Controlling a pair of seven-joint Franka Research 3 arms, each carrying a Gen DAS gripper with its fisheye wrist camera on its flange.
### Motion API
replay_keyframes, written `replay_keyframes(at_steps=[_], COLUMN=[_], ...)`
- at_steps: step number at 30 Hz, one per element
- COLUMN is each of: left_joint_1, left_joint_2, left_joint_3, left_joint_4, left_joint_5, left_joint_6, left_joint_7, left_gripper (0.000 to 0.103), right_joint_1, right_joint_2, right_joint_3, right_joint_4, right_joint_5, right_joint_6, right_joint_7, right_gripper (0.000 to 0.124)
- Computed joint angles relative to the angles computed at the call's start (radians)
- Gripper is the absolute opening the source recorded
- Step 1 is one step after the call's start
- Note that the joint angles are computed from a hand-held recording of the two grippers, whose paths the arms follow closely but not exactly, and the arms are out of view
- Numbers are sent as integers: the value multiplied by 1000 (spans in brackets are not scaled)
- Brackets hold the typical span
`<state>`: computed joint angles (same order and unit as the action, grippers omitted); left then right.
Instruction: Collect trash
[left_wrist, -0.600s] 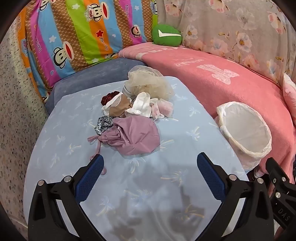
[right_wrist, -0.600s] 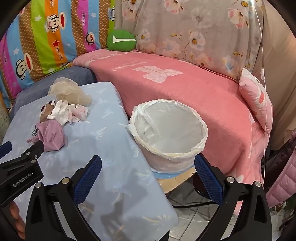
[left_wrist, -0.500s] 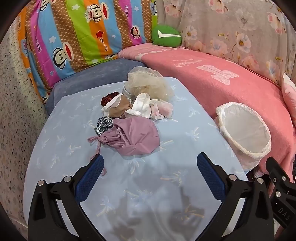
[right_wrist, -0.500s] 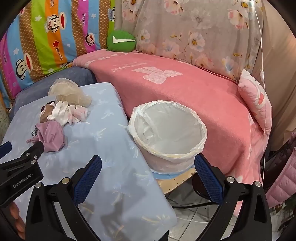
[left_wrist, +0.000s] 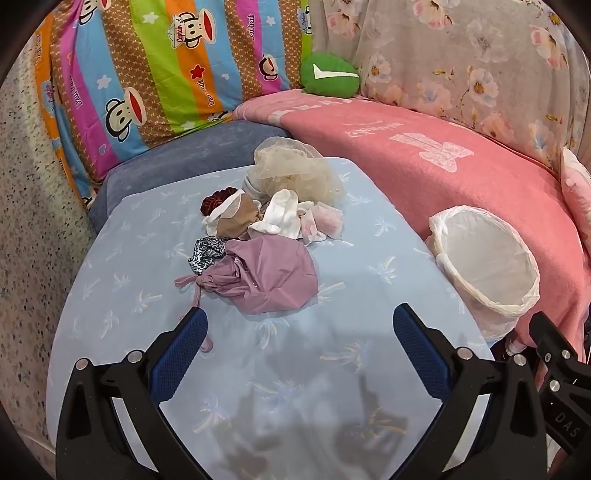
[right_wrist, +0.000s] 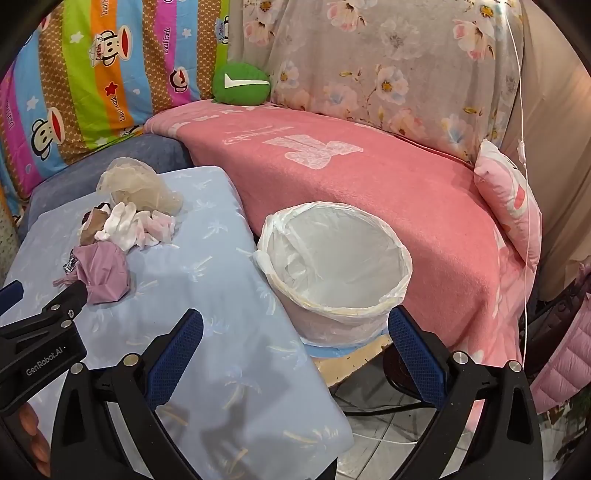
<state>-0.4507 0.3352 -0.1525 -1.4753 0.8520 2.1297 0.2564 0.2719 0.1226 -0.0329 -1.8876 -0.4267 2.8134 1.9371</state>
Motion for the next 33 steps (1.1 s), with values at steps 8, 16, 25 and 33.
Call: replay_keyframes(at_steps=[8, 16, 25, 33], left_joint_1=[5, 7, 5, 0], left_joint_2=[-9, -12, -7, 1], left_joint_3=[1, 2, 4, 9], left_joint_4=[-17, -26, -23, -10], left_joint_5=[11, 29, 44, 63], left_joint_6=[21, 36, 40, 40], left_joint_7=[-1, -8, -14, -18], left_gripper=[96, 96, 96, 96], right_joint_1=[-3, 0, 4, 6], right_joint_2=[0, 4, 19, 28], right_joint_3=[3, 0, -5, -10], right_joint_4=[16, 17, 32, 44], right_joint_5=[15, 9, 10, 17], right_joint_6=[-17, -16, -17, -15], right_joint_7=[-12, -4, -1, 0], right_gripper=[97, 97, 97, 97])
